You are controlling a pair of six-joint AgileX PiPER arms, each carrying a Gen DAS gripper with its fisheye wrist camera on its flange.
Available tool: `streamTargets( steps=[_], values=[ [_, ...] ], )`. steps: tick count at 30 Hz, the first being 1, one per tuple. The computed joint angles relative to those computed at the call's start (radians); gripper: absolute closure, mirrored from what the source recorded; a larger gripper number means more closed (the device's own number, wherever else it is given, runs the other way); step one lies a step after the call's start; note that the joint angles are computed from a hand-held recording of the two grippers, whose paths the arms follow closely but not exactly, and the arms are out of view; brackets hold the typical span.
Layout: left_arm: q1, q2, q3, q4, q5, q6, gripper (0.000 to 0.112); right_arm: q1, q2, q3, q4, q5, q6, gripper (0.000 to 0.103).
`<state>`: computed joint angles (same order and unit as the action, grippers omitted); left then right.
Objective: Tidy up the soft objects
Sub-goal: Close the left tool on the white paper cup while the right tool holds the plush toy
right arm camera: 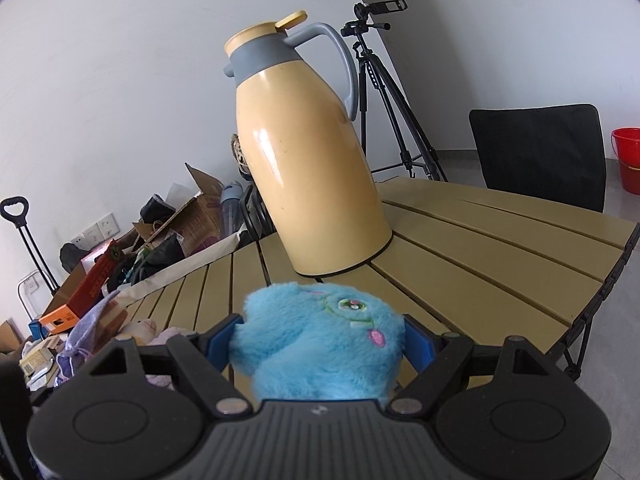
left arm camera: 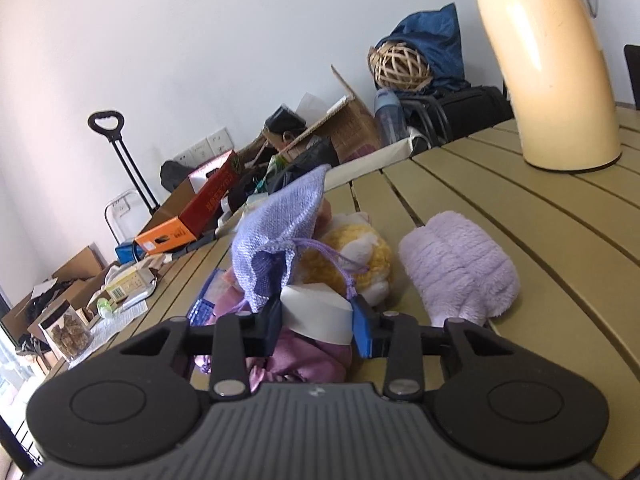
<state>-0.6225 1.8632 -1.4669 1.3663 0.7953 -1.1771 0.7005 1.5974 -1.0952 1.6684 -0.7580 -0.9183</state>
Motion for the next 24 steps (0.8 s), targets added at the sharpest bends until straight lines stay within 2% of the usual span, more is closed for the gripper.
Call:
streamTargets(
  steps=[9,14,16,24],
  values=[
    [-0.031,-0.101,0.125,0.063,-0.008,-0.086,0.076,0.001,-0.022,0.021,-0.021,0.011,0.021,0.021],
    [-0.036,-0.184,0.212,0.078,-0.043,-0.119,0.076,0.004,-0.036,0.034,-0.028,0.018,0.027,0.021],
    [-0.049,-0.209,0.244,0.096,-0.028,-0.130,0.076,0.012,-0.042,0.038,-0.032,0.015,0.024,0.021],
    [-0.072,-0.348,0.353,0.069,-0.032,-0.139,0.076,0.061,-0.075,0.059,-0.072,0.002,0.014,0.021]
  ],
)
